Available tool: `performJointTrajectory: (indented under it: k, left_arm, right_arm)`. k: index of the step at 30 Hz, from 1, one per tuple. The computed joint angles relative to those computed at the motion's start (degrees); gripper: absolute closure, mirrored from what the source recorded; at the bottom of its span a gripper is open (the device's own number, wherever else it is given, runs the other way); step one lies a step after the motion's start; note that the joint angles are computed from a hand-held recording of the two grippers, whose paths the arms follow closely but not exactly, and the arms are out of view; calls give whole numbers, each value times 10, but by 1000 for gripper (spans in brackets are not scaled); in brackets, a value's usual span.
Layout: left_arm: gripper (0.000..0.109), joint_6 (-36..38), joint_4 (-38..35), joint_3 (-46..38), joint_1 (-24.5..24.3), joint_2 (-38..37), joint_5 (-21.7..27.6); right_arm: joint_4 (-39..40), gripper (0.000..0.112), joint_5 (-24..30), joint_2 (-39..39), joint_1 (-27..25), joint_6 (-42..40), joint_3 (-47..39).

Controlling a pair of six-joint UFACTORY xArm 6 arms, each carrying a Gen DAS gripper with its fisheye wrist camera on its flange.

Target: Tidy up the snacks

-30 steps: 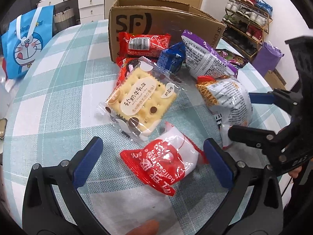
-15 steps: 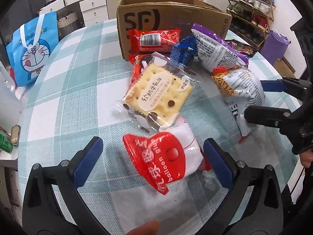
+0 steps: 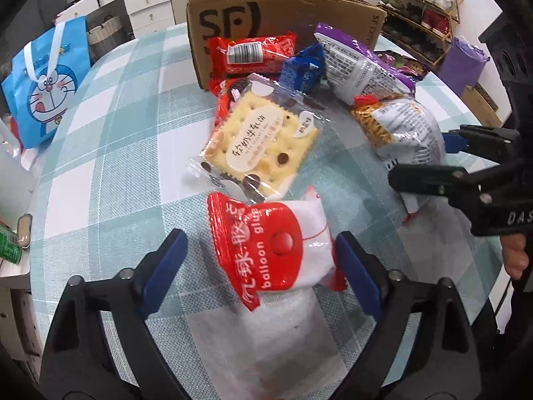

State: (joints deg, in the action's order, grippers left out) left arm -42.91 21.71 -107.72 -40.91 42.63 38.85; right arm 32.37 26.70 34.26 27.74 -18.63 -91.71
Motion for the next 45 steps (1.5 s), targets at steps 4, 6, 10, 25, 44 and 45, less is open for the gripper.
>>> performJointTrajectory:
  k: [4, 6, 10, 25, 44, 45]
  left_arm:
    - [41, 15, -6, 17, -2, -10, -18]
    - [55, 22, -7, 27, -3, -16, -29]
    - [68, 11, 8, 43, -4, -27, -45]
    - [87, 39, -7, 64, -6, -44, -75]
    - [90, -9, 12, 117, 9, -72, -169]
    - [90, -14, 14, 120, 11, -75, -173]
  right_arm:
    - [10, 57, -7, -5, 1, -18, 7]
    - [12, 58, -11, -8, 2, -24, 10]
    - [16, 60, -15, -9, 4, -30, 12]
    - [32, 62, -31, -19, 11, -58, 21]
    - [82, 62, -42, -43, 12, -109, 45]
    - [91, 62, -45, -45, 12, -118, 48]
